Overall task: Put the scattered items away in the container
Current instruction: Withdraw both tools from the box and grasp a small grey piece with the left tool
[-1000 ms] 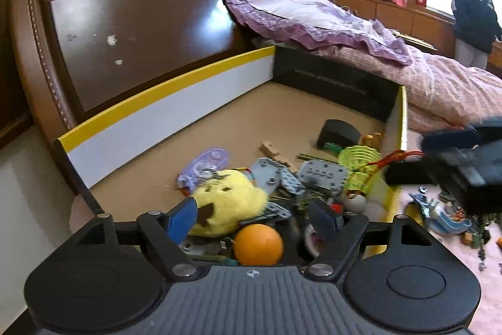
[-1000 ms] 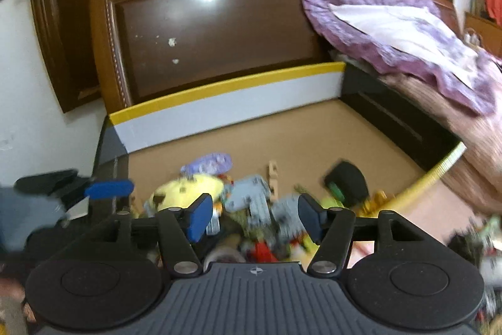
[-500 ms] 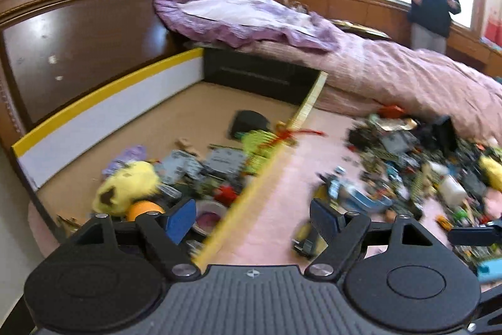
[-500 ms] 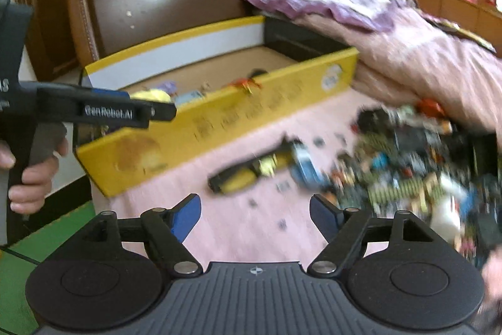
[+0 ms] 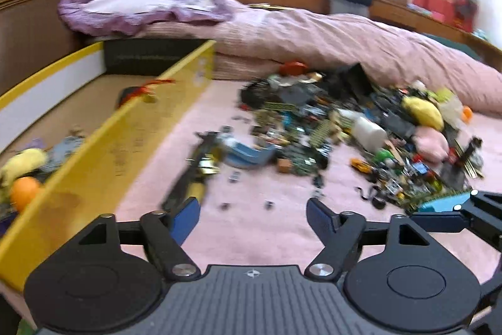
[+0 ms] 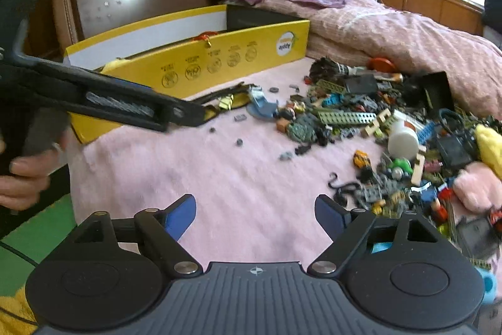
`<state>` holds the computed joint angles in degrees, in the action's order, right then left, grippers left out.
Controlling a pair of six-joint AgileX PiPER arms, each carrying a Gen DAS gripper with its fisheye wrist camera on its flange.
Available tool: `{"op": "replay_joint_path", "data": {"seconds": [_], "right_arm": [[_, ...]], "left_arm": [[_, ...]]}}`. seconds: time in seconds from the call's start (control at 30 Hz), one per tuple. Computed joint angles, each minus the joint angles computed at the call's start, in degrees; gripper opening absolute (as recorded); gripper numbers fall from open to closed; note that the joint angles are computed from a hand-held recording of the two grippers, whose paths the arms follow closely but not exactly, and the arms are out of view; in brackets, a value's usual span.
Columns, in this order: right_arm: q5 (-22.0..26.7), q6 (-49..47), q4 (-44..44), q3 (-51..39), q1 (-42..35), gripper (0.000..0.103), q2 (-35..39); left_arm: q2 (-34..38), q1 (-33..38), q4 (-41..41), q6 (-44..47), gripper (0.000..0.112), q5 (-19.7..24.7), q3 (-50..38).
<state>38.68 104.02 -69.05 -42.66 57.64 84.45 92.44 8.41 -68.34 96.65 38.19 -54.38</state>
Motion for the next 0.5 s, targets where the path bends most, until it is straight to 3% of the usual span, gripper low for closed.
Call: {"op": "replay_joint_path", "data": {"seconds": [0.13,0.33,0.5], "right_arm": [[0.41,4.13,-1.71,1.20,1.18,0.083,-0.05],[-0.09,6.02,-2.24,1.31,1.08,0.083,1.10],[-0.75,8.17,-3.55,1.60,0.77,0.083,1.56]], "left_arm": [[3.79,-2.73,-3.54,4.79,0.049,-0.83,0.12],[8.99,-6.96,-7.91,9.01,0.035,-6.16,-1.34],[10.24,-7.21,-10.83,12.59,0.023,-6.64,-1.62]]}}
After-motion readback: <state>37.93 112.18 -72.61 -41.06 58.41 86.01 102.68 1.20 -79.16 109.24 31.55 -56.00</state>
